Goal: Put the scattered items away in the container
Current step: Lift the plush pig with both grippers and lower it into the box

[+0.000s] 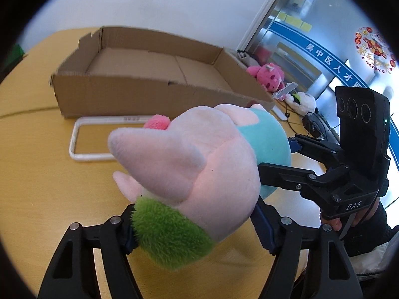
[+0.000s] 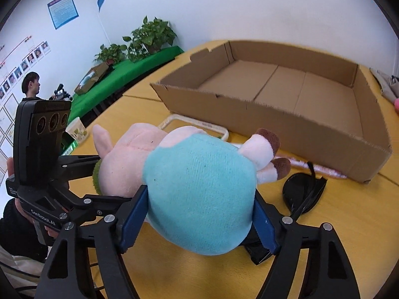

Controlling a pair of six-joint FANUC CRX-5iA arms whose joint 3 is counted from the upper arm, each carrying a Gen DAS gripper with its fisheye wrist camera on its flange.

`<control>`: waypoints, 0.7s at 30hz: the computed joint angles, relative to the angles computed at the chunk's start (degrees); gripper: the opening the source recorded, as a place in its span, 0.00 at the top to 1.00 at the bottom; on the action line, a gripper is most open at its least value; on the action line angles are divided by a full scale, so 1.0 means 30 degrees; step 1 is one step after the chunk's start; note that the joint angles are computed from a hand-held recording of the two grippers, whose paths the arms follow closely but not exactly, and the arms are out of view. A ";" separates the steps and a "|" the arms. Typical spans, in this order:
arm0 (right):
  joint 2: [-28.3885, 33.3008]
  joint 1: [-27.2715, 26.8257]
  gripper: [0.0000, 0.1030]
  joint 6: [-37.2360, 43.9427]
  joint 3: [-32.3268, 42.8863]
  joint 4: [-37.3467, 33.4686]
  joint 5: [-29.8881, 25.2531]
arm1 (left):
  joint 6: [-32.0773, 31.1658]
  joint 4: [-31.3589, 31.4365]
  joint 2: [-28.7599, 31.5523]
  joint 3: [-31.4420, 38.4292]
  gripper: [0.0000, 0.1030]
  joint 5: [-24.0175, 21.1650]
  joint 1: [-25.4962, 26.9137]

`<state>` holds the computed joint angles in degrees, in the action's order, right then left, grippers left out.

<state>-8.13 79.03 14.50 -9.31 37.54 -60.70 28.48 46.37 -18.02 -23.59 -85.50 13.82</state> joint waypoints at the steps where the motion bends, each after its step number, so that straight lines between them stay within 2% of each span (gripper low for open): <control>1: -0.0026 0.0133 0.22 -0.0183 0.0097 0.0410 -0.0301 | 0.0021 0.0173 -0.0063 0.0153 0.29 0.0132 -0.0065; 7: -0.0205 0.0190 0.22 -0.0465 0.0565 0.2664 -0.0771 | -0.0342 0.1210 0.0381 0.2028 0.29 0.0914 -0.0994; 10: -0.0008 -0.0162 0.22 0.0391 0.1352 0.3416 -0.0937 | -0.0605 0.1841 0.0779 0.3113 0.29 0.1485 -0.1470; 15: 0.1017 -0.0784 0.22 0.2858 0.3937 0.4760 -0.1808 | -0.0703 0.2969 0.1534 0.5277 0.29 0.2846 -0.2223; 21: 0.2608 -0.1973 0.22 0.5816 0.7497 0.5502 -0.1548 | -0.0372 0.3970 0.3037 0.8555 0.29 0.4197 -0.2867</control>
<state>-0.30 73.12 31.95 13.18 54.05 -65.35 27.36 58.27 -8.91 2.08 -72.91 5.22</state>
